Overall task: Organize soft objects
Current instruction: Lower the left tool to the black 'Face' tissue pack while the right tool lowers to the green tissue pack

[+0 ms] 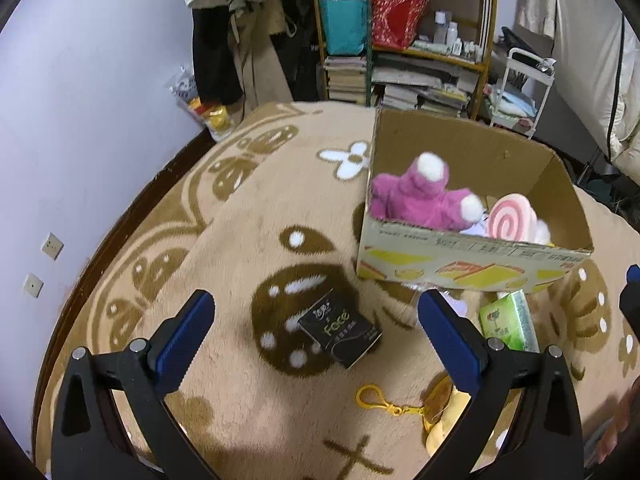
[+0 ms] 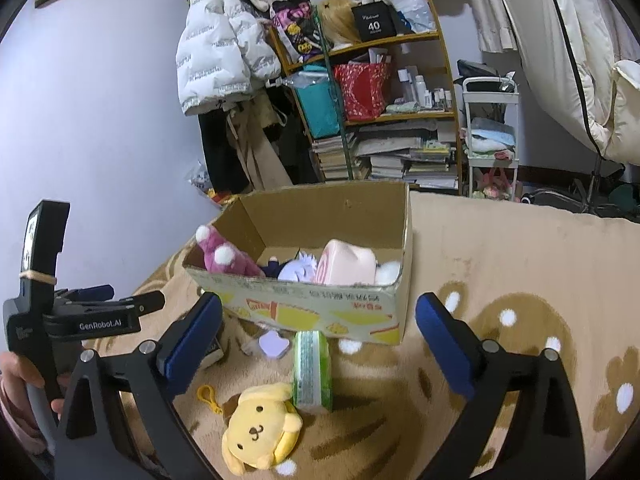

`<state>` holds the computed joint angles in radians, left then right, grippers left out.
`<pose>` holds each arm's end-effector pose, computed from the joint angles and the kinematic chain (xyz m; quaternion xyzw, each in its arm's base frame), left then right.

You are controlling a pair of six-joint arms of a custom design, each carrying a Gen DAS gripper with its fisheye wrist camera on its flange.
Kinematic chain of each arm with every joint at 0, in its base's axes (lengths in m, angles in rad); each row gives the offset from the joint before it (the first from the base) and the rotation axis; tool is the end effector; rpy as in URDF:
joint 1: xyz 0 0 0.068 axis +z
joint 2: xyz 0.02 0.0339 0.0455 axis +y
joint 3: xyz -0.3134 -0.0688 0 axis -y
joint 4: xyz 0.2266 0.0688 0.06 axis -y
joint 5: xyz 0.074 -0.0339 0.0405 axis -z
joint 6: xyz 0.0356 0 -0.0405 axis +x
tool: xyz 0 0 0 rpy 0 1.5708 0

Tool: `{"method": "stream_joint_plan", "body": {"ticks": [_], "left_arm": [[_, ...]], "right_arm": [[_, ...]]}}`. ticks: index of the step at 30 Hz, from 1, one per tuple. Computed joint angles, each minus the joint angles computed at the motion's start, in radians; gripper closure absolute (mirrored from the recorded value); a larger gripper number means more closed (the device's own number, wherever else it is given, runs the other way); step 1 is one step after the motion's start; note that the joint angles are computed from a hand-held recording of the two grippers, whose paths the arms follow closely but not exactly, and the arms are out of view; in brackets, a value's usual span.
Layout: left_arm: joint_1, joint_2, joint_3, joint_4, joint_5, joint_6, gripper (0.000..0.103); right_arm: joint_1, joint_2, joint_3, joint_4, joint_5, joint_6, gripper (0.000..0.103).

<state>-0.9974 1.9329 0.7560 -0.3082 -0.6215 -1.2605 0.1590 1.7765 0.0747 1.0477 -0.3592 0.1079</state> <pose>0.1705 -0.2258 0.1178 -0.1378 0.9413 0.0938 0.2936 0.1946 0.0439 0.1225 -0.1016 0.8801 0.2167 0.4102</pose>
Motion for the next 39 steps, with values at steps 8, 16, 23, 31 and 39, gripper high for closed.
{"method": "stream_joint_plan", "body": {"ticks": [8, 16, 23, 31, 39], "left_arm": [[0.079, 0.039, -0.029, 0.094, 0.1, 0.035, 0.002], [0.186, 0.107, -0.059, 0.234, 0.228, 0.104, 0.002], [0.242, 0.185, -0.016, 0.245, 0.289, 0.143, 0.002], [0.292, 0.26, 0.029, 0.235, 0.363, 0.165, 0.002], [0.339, 0.327, 0.059, 0.25, 0.424, 0.177, 0.002]], "right_arm": [[0.054, 0.092, 0.02, 0.026, 0.049, -0.009, 0.001], [0.099, 0.18, 0.074, 0.013, 0.074, -0.008, 0.001], [0.154, 0.24, 0.127, -0.005, 0.121, -0.013, 0.001], [0.179, 0.295, 0.183, -0.066, 0.133, -0.011, 0.001], [0.181, 0.337, 0.239, -0.135, 0.134, 0.0, 0.001]]}}
